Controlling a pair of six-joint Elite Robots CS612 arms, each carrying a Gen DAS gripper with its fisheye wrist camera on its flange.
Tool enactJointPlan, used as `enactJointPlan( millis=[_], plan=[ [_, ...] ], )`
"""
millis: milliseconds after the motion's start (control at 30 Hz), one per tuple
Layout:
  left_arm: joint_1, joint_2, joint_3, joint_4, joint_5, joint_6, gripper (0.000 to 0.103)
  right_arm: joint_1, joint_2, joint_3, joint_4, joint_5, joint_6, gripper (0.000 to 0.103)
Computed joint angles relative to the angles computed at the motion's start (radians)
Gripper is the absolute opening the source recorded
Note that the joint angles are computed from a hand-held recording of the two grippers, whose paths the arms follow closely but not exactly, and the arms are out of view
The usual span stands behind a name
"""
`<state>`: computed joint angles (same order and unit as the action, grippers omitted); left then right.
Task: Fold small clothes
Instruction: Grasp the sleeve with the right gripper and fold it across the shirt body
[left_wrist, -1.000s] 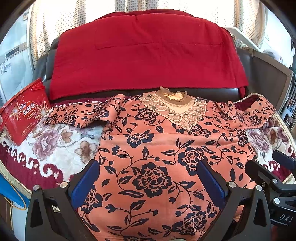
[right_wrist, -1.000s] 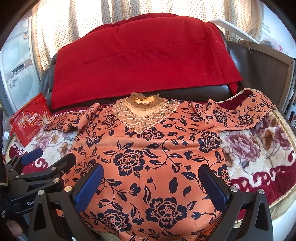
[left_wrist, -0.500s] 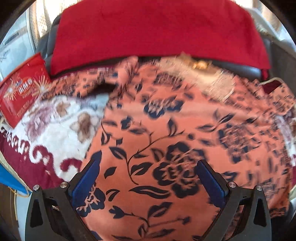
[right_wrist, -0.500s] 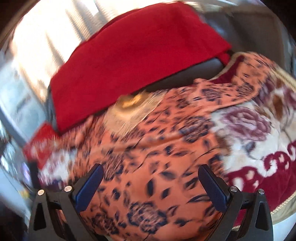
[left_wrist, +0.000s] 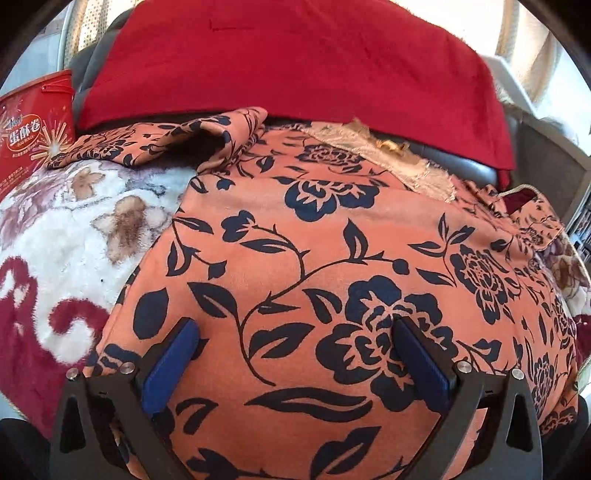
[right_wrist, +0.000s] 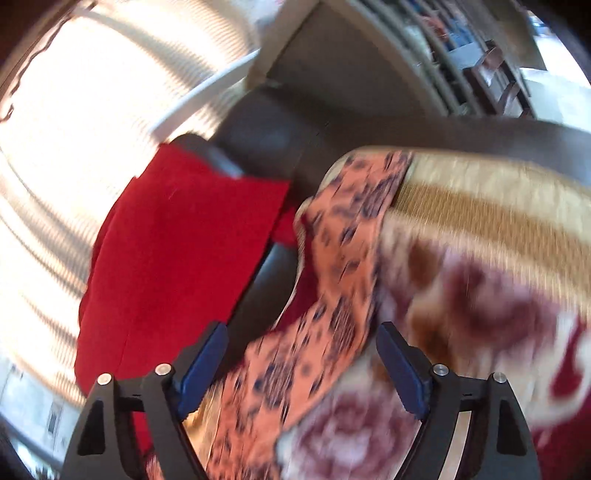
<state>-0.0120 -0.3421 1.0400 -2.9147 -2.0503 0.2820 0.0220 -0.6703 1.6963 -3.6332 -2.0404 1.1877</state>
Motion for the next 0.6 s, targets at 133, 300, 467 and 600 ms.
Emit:
enactJointPlan(
  millis=[133, 300, 467, 600],
  plan=[
    [0.003, 0.011, -0.008, -0.028, -0.021, -0.004, 0.103, -0.064, -0.012, -0.008, 0.067, 0.033, 0.008, 0.074],
    [0.004, 0.022, -0.028, -0.024, -0.04, -0.001, 0.103, -0.12, -0.014, -0.053, 0.25, 0.049, 0.018, 0.072],
    [0.008, 0.025, -0.028, -0.033, -0.05, 0.001, 0.103, -0.137, -0.008, -0.091, 0.392, 0.047, 0.032, 0.057],
    [0.009, 0.026, -0.026, -0.043, -0.056, 0.0, 0.103, -0.152, -0.017, -0.122, 0.571, 0.052, 0.02, 0.024]
  ],
)
